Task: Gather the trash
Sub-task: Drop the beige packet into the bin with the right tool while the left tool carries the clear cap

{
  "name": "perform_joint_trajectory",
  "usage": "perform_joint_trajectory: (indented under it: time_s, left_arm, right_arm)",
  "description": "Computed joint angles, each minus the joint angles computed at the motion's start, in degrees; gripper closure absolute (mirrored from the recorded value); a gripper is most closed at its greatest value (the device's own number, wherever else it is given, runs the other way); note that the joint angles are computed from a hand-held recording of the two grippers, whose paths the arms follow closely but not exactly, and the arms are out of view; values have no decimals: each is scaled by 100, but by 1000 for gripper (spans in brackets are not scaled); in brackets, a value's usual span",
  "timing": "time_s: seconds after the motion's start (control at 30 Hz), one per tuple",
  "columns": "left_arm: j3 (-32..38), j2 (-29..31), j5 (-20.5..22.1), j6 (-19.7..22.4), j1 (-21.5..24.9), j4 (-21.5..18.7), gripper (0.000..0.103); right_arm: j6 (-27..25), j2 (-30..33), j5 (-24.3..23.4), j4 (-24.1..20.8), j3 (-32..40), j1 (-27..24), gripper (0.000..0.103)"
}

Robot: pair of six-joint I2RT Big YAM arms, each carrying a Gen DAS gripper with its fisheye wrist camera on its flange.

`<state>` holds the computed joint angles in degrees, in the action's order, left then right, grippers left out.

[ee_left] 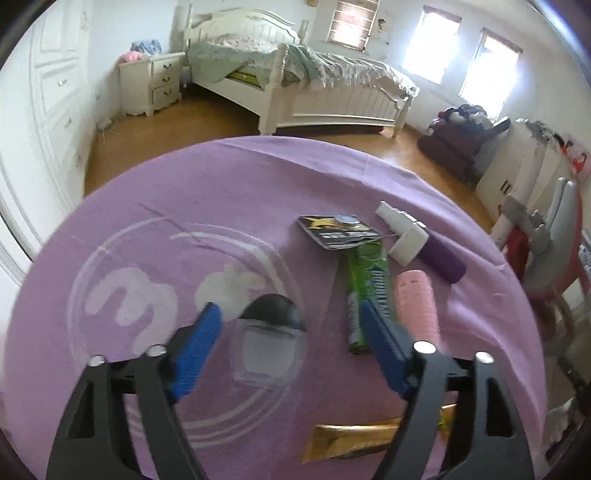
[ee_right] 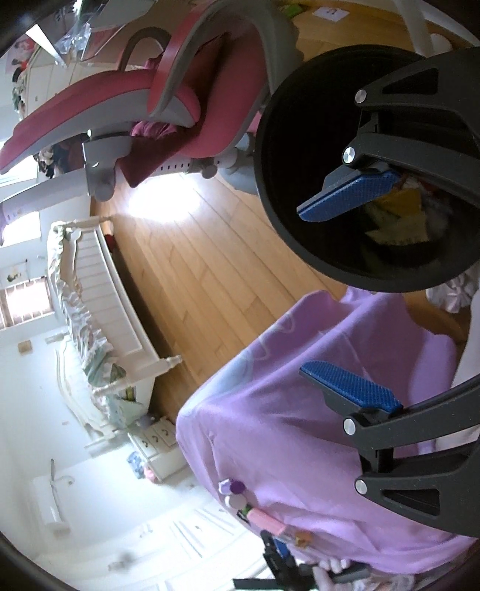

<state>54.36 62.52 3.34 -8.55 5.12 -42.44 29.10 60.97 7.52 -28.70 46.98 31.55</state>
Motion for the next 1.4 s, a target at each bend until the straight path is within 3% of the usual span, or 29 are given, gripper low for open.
perform_joint_trajectory:
  time_s: [0.03, 0.13, 0.2, 0.23, 0.37, 0.47, 0.53, 0.67, 0.73, 0.87, 1.0, 1.07, 1.1, 1.17, 1.2, 1.27, 1.4]
  left_arm:
    - [22, 10, -268, 134, -100, -75, 48]
    - [21, 12, -556, 369, -233, -158, 48]
    - [49, 59, -876, 534, -350, -179, 57]
    - [47, 60, -873, 517, -356, -163, 65]
    - [44, 31, -731, 303, -247, -137, 65]
    - [-87, -437, -235, -122, -316, -57, 65]
    - [-76, -752, -89, -318, -706, -26, 65]
    - [290, -759, 56, -635, -2189, 69, 65]
    - [577, -371, 200, -802, -3051, 289, 65]
    - [1150, 556, 644, -1004, -4100, 731, 65]
    - [1670, 1359, 914, -1016, -4753, 1031, 64]
    - [1907, 1683, 855, -1046, -4974, 951, 63]
    - [2000, 1772, 779, -982, -5023, 856, 62]
    - [2197, 1950, 527, -869, -5146, 650, 38]
    - [2225, 1962, 398, -830, -5164, 592, 16]
    - [2046, 1785, 119, -789, -5255, 781, 12]
    - [1811, 1466, 127, -1004, -5089, 724, 12]
  right_arm:
    - [13, -7, -22, 7, -5, -5, 25]
    - [37, -37, -92, 42, -19, 1, 25]
    - [67, -60, -154, 65, -34, 18, 25]
    - [76, -76, -174, 76, -44, 33, 25]
    - [38, -235, -74, -14, -75, 127, 28]
    - [32, -501, 82, -93, -152, 84, 29]
    - [70, -774, 161, -77, -269, -51, 29]
    - [73, -1216, 199, 53, -476, -436, 29]
    - [65, -1377, 137, 35, -559, -666, 29]
    - [-29, -1632, -34, -73, -683, -1111, 29]
    - [-111, -1852, -310, -215, -819, -1590, 29]
    - [-180, -1930, -506, -275, -880, -1824, 29]
    - [-203, -1960, -550, -280, -906, -1886, 28]
    - [-205, -2049, -580, -243, -985, -1956, 22]
    - [-174, -2118, -609, -174, -1049, -2004, 21]
    - [-101, -2224, -697, -102, -1130, -2038, 18]
    - [-310, -2565, -753, 31, -1113, -1707, 18]
